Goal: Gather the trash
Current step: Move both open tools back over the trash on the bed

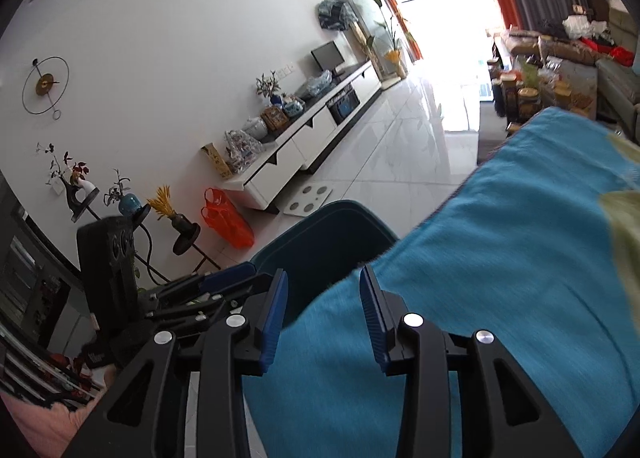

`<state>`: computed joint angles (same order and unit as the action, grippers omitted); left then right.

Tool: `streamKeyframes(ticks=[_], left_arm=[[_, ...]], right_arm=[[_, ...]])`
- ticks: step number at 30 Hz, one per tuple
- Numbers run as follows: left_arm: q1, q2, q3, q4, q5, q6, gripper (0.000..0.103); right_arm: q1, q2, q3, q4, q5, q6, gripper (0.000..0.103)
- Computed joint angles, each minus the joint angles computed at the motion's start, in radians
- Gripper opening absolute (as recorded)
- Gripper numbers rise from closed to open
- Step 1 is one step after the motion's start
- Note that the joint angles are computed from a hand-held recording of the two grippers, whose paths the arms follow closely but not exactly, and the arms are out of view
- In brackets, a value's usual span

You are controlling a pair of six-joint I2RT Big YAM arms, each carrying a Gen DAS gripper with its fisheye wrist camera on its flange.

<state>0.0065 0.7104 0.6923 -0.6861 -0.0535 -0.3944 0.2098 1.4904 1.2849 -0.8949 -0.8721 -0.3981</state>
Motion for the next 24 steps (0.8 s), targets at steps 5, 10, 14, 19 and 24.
streamKeyframes(ticks=[5, 10, 14, 19, 24], left_arm=[[-0.176, -0.001, 0.023, 0.027, -0.042, -0.012, 0.057], [-0.360, 0.080, 0.063, 0.085, -0.073, -0.017, 0.057], [-0.468, 0.172, 0.100, 0.136, -0.070, -0.012, 0.057], [-0.573, 0.316, 0.171, 0.187, -0.058, 0.006, 0.057], [-0.648, 0.449, 0.266, 0.178, -0.042, 0.025, 0.057]], right_arm=[[-0.119, -0.062, -0.042, -0.016, -0.027, -0.042, 0.038], [-0.257, -0.109, -0.082, 0.003, -0.012, -0.062, 0.038], [-0.353, -0.129, -0.098, 0.021, 0.010, -0.057, 0.038], [-0.473, -0.117, -0.093, 0.053, 0.025, -0.038, 0.038], [-0.552, -0.087, -0.074, 0.098, 0.040, -0.010, 0.038]])
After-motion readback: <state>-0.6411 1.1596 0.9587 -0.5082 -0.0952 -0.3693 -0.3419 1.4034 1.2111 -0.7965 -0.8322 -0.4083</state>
